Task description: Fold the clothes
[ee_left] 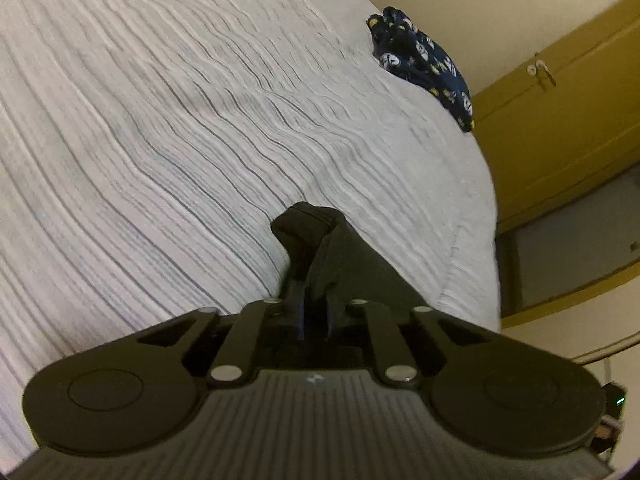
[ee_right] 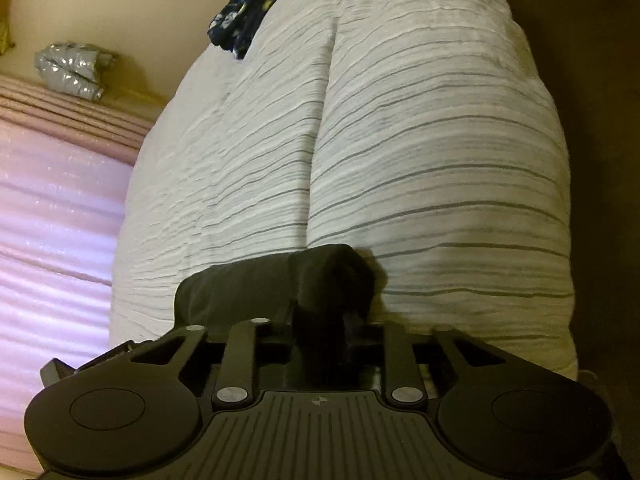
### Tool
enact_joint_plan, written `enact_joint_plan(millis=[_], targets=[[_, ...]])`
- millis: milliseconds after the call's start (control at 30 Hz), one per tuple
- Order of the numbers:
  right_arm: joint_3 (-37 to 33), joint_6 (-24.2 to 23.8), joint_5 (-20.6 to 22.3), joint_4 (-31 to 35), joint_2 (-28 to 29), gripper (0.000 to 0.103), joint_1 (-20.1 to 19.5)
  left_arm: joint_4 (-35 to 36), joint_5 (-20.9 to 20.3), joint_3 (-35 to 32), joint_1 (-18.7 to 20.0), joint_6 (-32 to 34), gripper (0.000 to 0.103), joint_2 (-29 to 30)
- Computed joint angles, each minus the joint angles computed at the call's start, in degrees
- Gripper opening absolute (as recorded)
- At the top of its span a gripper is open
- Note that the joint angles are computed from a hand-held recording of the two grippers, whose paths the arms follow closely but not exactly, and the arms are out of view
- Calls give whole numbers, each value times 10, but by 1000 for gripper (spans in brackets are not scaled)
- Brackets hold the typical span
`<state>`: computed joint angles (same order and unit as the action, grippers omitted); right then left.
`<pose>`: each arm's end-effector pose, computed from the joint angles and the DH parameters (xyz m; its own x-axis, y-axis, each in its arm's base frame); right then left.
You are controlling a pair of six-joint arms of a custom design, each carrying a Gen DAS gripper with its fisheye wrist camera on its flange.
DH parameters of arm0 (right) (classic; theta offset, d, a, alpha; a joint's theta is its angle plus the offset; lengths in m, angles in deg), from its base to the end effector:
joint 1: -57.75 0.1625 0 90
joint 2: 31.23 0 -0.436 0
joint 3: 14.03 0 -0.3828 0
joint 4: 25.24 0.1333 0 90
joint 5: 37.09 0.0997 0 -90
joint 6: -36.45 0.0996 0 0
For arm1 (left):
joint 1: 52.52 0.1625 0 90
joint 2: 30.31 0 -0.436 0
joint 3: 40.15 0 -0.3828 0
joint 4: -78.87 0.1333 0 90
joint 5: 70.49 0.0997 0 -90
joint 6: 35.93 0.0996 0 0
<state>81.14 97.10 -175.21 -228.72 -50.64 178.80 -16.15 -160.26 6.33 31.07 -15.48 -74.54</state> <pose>0.3730 -0.5049 -0.0552 -0.7511 0.6132 -0.2446 0.5033 0.2921 -0.8132 0.0436 -0.8092 0.3569 -0.8922 0.4512 -0.0206 0.4517 0.8911 -0.0439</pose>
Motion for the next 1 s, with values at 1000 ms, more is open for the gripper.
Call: enact_joint_plan(millis=[1000], targets=[[-113,-141,-77,167,42,28,73,21,97,130,-20,102,22,-142]])
